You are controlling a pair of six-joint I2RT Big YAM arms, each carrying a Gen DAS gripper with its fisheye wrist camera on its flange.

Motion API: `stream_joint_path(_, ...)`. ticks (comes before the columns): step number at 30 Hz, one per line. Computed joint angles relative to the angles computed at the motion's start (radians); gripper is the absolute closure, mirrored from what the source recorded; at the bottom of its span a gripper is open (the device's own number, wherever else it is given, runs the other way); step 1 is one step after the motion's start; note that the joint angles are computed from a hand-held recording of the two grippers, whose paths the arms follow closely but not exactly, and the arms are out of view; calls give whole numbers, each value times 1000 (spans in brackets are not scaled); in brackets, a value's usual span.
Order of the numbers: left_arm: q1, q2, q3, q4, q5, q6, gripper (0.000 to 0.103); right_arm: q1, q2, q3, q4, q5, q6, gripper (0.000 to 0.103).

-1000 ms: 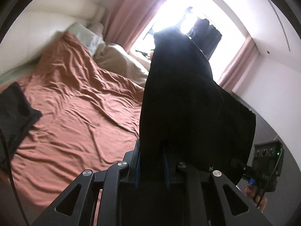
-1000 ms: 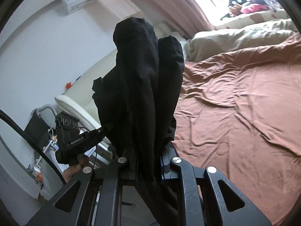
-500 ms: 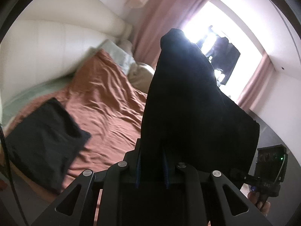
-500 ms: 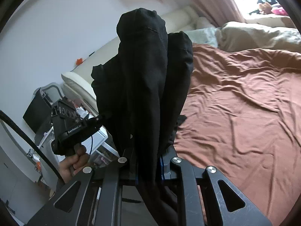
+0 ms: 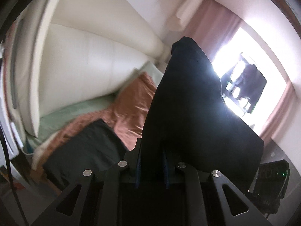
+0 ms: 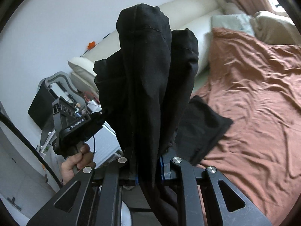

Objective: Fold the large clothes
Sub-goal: 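Lift the black bundle with both tools and carry it toward the bed head, then lower the bundle onto the bed corner and open both tools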

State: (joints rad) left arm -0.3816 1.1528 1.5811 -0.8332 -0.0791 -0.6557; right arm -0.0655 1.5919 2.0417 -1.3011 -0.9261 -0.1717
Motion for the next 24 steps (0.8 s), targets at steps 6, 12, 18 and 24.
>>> stream_joint_path(6,115,-18,-16,-26,29,-17,85,107,84,88,1,12,46,91)
stream_joint_path(12,149,8,25,-79,-41,-2,85,174,168,148,6,-6,89,91)
stream_joint_path(18,186,105,70,-86,-37,51,85,200,238,175,38,-11,153,91)
stream_joint_path(24,241,226,85,-66,66,71,86,222,355,281,65,90,224,91)
